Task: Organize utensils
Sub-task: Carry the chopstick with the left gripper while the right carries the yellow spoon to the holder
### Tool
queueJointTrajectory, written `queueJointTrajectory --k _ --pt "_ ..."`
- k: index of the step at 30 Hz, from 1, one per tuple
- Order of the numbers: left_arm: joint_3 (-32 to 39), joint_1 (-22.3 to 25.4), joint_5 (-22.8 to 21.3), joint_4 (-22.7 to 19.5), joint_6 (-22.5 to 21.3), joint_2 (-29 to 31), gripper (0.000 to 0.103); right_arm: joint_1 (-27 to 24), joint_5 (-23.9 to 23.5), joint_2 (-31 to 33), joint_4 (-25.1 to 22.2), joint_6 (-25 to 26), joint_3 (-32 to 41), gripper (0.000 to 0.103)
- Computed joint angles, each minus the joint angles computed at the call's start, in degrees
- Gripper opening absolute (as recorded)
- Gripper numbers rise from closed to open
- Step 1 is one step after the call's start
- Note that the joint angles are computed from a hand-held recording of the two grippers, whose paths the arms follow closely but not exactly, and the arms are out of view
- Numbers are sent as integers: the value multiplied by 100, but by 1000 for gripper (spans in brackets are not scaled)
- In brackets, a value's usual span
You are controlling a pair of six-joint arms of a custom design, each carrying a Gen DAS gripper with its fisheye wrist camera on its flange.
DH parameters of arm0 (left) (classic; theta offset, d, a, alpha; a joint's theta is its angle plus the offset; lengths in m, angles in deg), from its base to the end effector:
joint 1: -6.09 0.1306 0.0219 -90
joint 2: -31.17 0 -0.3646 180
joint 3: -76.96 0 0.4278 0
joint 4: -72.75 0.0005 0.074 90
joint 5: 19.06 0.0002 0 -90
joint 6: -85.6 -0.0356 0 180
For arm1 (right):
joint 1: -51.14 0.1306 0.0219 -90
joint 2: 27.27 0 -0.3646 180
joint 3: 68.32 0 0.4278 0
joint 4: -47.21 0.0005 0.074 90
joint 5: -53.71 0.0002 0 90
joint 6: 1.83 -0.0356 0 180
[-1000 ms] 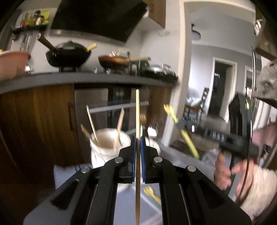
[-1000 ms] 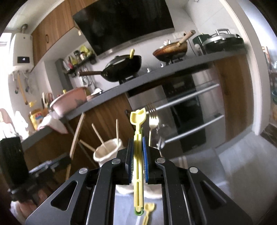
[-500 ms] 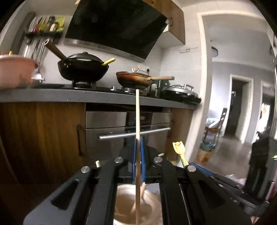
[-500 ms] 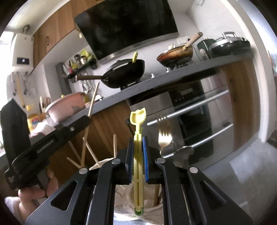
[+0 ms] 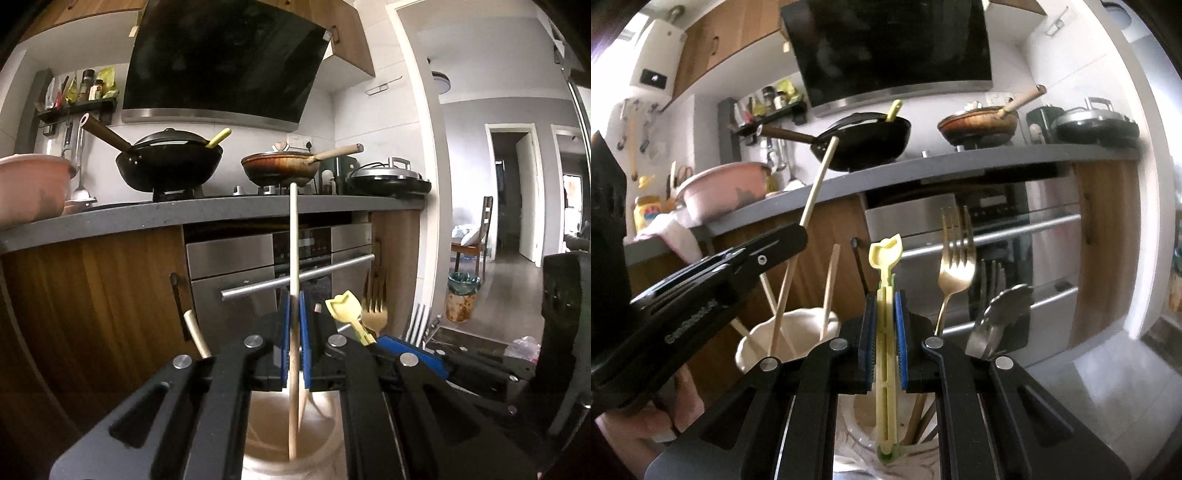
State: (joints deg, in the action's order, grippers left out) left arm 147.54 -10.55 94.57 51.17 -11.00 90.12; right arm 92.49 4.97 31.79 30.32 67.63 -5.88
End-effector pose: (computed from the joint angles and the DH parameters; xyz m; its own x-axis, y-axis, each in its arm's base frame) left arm 0.3386 -0.1166 0.5106 -0.0908 0.1370 -0.9864 0.6554 0.7540 0.0444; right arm 0.2857 0.2195 0.4448 -0.1696 0.2021 -0.9646 0.0472 0.9793 0.1969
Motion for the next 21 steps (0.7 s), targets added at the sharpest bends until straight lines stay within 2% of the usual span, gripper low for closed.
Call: queueJointTrajectory --k 6,13,21 --pt "-140 211 282 -146 14 -206 5 -23 -7 73 121 56 0 11" --pt "-183 259 350 -488 -144 -236 5 41 38 -19 -165 -11 5 11" --pt "-186 344 564 -918 -240 -325 5 104 -140 -341 -545 -354 -83 11"
